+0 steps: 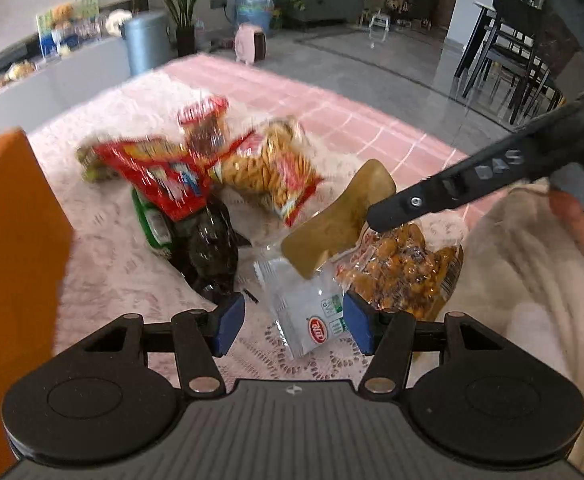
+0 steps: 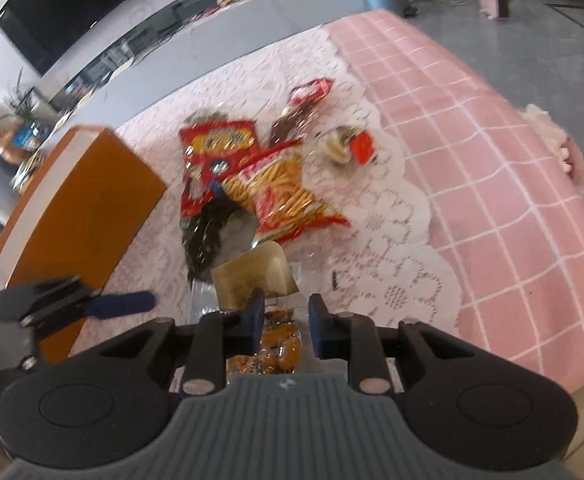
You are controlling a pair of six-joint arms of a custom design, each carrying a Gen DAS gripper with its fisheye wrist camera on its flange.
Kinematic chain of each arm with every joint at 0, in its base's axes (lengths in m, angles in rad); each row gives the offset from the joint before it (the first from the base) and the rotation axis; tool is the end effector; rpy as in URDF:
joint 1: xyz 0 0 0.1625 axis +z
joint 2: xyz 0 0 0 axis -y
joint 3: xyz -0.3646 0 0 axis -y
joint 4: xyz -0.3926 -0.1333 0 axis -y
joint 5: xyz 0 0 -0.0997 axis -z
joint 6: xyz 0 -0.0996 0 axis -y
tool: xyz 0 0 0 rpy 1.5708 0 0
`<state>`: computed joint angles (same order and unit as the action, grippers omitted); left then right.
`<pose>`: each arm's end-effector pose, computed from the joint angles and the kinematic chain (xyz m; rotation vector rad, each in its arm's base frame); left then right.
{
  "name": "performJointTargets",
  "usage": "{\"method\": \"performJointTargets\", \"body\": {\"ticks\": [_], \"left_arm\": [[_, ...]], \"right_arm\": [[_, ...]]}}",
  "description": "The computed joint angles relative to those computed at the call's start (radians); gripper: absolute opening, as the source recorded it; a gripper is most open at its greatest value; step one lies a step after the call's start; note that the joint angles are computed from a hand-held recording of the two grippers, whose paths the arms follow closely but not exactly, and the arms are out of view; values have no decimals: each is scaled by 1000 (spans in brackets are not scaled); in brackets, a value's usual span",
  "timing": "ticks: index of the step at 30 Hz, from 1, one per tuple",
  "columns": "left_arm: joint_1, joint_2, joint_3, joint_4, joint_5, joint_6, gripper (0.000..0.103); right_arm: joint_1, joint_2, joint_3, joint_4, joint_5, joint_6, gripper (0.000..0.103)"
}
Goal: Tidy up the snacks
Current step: 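Lift the peanut bag with the right tool while the left tool approaches the clear plastic packet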
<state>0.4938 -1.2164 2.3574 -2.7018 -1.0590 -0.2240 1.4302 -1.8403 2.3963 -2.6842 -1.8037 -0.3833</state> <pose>-0.2562 -0.3447 0.0597 1.1193 2.4548 -0.4167 0.0571 -0.3840 0.2772 0.2372 -2.6914 0.6645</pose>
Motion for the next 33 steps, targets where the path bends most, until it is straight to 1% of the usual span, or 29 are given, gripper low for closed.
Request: {"method": "performJointTargets", "body": {"ticks": [2,3,4,6,7,9,11,12,13,15,16,18,19,21,22,23,24,25,26,29,31,32,33], "left_arm": [[19,21,-8,-3,-8,-14,68],[34,21,-7,-18,-32,-16,68],[48,20,-10,-24,-54,-32,68],[69,24,-10,-46,-82,-57,68],[79,25,-8,-58,-95,-65,68],[91,24,-8,-68,-113,-85,68],[93,20,-7,-72,-120,-100,68],[88,20,-6,-72,-115,-106,68],[74,22,-8,-53,-93,-118,66],[43,23,-8,-19,-47,-113,64],[33,17,-5,-8,-40,-105,64],[11,-9,2,37,-25,-114,64],[-5,-32,12,60,-8,-133,64],[-34,-76,32,107,31,-179,64],[-47,-97,42,128,51,-197,64],[-58,-115,48,148,66,-209,64],[-69,-130,52,174,84,-223,64],[-76,-135,50,198,101,-236,64],[-85,-140,50,226,123,-252,64],[-110,-172,63,279,175,-282,64],[-118,-192,74,282,185,-290,64],[-125,-210,82,286,186,-297,64],[-128,-219,88,283,186,-297,64]], "right_arm": [[-1,10,-10,31,4,-16,27],[-5,8,-12,48,13,-25,35],[-9,8,-16,60,22,-35,39],[-17,14,-31,106,33,-37,54],[-18,22,-41,127,33,-31,57],[-23,37,-59,158,48,-33,66],[-22,49,-71,178,54,-39,72],[-14,57,-74,178,42,-38,74],[1,68,-75,170,15,-33,74],[58,100,-66,116,-102,-25,72],[84,112,-55,72,-158,-9,72],[98,100,-32,15,-193,14,69],[103,95,-31,15,-206,38,69],[110,87,-43,86,-222,115,71],[121,93,-48,122,-237,151,75],[139,105,-44,116,-262,157,83],[167,126,-34,80,-305,145,85],[192,152,-31,58,-344,153,86],[207,170,-34,51,-368,166,86],[226,213,-41,63,-389,187,87],[249,263,-35,20,-455,184,79],[262,285,-34,-6,-488,184,78],[267,294,-30,-26,-501,182,77]]}}
